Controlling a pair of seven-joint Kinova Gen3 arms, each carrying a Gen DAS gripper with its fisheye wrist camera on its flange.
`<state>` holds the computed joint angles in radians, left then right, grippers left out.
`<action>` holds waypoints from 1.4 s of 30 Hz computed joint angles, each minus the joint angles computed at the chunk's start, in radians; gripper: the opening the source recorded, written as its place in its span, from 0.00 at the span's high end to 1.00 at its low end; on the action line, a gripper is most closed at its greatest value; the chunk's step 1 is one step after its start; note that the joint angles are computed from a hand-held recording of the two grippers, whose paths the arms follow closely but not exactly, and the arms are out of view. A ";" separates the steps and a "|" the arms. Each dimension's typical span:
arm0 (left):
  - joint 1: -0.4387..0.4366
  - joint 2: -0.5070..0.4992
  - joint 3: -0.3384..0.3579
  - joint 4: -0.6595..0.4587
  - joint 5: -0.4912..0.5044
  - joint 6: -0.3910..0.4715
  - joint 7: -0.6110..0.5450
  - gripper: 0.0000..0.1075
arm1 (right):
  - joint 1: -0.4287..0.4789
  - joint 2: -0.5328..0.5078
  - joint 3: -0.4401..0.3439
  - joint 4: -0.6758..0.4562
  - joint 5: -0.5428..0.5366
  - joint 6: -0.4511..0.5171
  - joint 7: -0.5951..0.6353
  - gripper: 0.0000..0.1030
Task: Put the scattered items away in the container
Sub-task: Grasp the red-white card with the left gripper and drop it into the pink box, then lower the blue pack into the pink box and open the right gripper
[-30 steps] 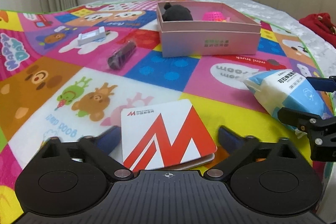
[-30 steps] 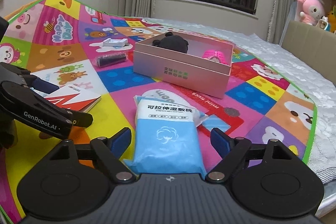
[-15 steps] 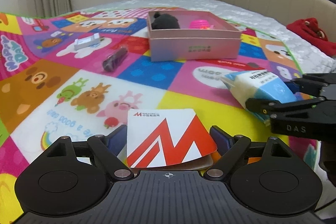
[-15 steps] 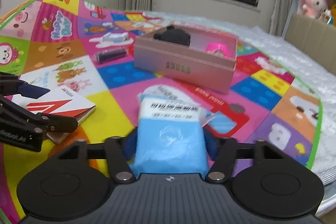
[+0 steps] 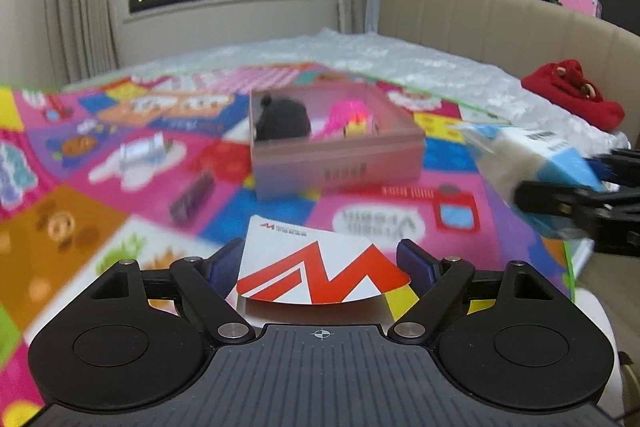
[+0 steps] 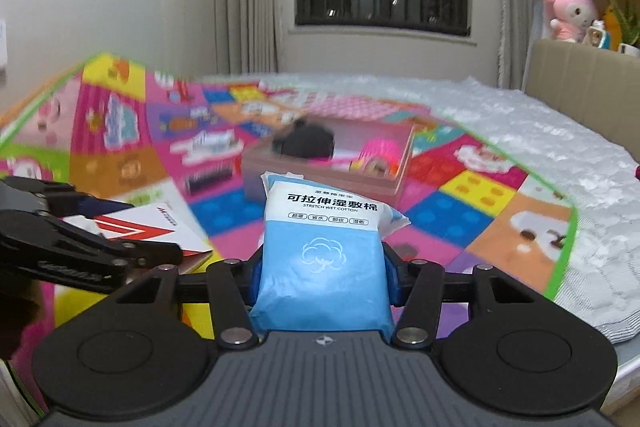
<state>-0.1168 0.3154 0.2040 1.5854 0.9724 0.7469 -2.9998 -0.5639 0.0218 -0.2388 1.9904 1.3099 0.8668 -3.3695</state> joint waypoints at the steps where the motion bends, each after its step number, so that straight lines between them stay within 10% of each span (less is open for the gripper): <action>1: 0.012 0.006 0.003 -0.016 -0.003 -0.011 0.006 0.20 | 0.008 -0.011 -0.008 0.013 0.023 -0.003 -0.027 0.49; 9: 0.142 0.121 0.022 -0.266 -0.131 -0.026 0.211 0.20 | 0.336 -0.038 -0.284 0.104 0.207 -0.086 -0.218 0.49; 19: 0.290 0.365 0.067 -0.682 -0.381 -0.003 0.601 0.10 | 0.390 -0.042 -0.252 0.175 0.284 -0.162 -0.322 0.49; 32: 0.061 0.147 0.157 -0.174 -0.342 -0.131 0.372 0.05 | 0.335 -0.024 -0.117 0.101 0.105 -0.295 -0.115 0.49; 38: 0.008 0.139 0.132 -0.130 -0.248 -0.062 0.319 0.04 | 0.471 0.058 -0.171 -0.086 -0.037 -0.354 0.129 0.49; 42: -0.018 0.152 0.116 -0.140 -0.193 -0.005 0.288 0.04 | 0.416 0.177 -0.005 -0.271 -0.108 -0.432 0.280 0.49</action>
